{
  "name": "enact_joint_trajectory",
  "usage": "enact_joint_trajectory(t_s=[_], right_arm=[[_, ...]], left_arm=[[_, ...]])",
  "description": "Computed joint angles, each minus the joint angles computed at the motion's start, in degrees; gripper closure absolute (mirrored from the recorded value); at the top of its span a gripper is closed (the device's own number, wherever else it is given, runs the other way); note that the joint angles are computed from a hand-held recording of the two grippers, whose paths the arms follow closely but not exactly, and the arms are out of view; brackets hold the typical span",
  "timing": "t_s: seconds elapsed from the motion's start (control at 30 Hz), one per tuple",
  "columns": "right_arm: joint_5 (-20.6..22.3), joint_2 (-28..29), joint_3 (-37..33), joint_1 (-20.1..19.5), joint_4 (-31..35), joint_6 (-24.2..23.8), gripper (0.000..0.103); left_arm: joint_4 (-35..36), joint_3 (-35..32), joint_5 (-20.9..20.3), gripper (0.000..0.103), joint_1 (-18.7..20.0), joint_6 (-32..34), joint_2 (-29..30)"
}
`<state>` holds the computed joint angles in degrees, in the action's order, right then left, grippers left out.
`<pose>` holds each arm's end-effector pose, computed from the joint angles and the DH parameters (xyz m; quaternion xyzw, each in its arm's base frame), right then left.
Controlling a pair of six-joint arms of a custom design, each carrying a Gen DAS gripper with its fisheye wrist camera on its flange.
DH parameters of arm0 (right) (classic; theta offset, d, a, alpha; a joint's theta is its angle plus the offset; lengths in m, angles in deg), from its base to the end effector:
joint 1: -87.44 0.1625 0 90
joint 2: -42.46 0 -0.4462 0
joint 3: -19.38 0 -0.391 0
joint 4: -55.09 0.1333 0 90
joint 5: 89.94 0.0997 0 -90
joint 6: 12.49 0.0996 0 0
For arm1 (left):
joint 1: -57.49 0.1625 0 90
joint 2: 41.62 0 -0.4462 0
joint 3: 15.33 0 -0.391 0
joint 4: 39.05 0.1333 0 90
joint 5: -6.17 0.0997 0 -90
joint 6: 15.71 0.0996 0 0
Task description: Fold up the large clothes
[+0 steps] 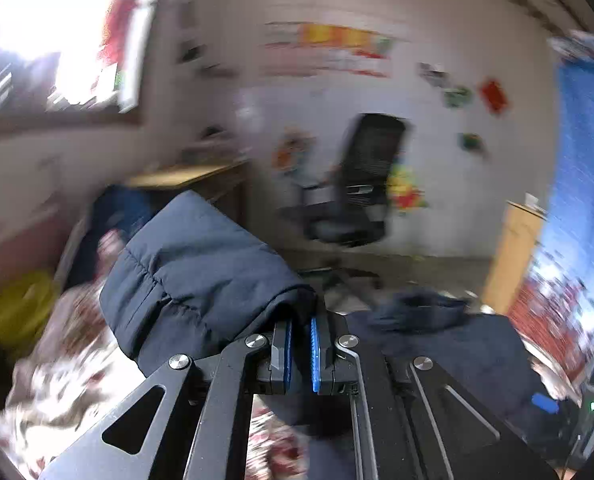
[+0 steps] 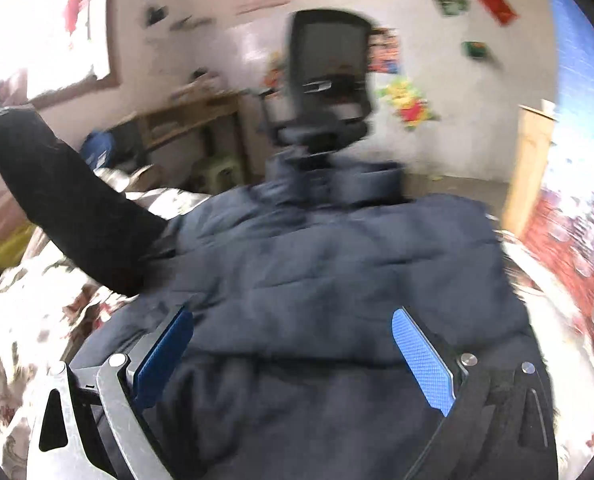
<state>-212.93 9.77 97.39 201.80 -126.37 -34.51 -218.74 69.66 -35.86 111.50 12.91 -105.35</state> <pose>0.3937 -0.6777 0.1395 0.2451 -0.8547 0.3810 0.2535 -0.2205 -0.6563 0.4890 0.2106 0.7607 -0.5343 0.3024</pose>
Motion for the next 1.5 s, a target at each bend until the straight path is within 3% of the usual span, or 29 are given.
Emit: enact_joint_trajectory(t_s=[0.2,0.37,0.5,0.67,0.8,0.9,0.97,1.07,1.17,1.23,1.3,1.33,1.4,1.47,1.5], right_arm=[[0.43,-5.21,6.28,-2.17,-9.59,1.78,0.003],[3.68,-8.17,7.38,-4.77,-9.57,6.30,0.003],[7.42,-10.42,8.39,-7.54,-9.08,10.98,0.003],[16.51,-13.21,9.95,-11.97,-4.25,20.13,0.003],[27.95,-14.87,11.68,-15.40,-1.38,25.99,0.003],[32.42,-14.66,11.54,-16.18,1.72,27.94,0.003],[35.67,-14.07,11.17,-16.65,4.27,28.83,0.003],[41.06,-13.20,10.90,-17.58,5.93,30.58,0.003],[47.69,-12.80,11.69,-18.92,5.34,33.22,0.003],[48.46,-12.91,11.99,-19.07,5.07,33.42,0.003],[48.66,-12.93,12.08,-19.11,4.15,33.70,0.002],[48.14,-13.07,12.41,-19.05,3.41,34.19,0.002],[46.11,-13.18,12.94,-18.82,1.99,35.04,0.002],[40.23,-13.44,13.01,-17.75,2.92,34.58,0.003],[38.15,-13.40,12.99,-17.39,3.36,34.14,0.009]], left_arm=[[10.29,-2.27,-6.81,0.098,-1.41,-1.36,5.01],[18.81,-4.63,-12.42,0.098,-0.34,-2.20,9.81],[28.11,-7.43,-17.08,0.098,0.72,-6.87,14.12],[36.55,-9.83,-19.81,0.098,2.29,-10.11,19.13],[39.54,-8.80,-20.35,0.095,2.95,-8.67,19.65],[40.79,-7.89,-21.50,0.086,3.67,-8.36,19.02],[42.61,-8.27,-22.92,0.073,4.09,-8.80,18.73],[42.43,-6.85,-24.37,0.062,4.34,-8.04,17.26],[39.43,-3.49,-24.31,0.057,4.30,-7.08,14.96],[38.04,-2.47,-23.92,0.056,4.26,-7.84,13.88],[35.44,-1.51,-22.40,0.048,4.37,-8.75,12.86],[34.24,-1.49,-21.41,0.039,4.37,-9.26,12.78],[31.87,-1.20,-19.71,0.026,4.61,-9.43,12.33],[29.03,-0.57,-17.01,0.024,4.87,-9.18,12.09],[28.14,-0.84,-14.81,0.024,5.02,-9.93,12.20]])
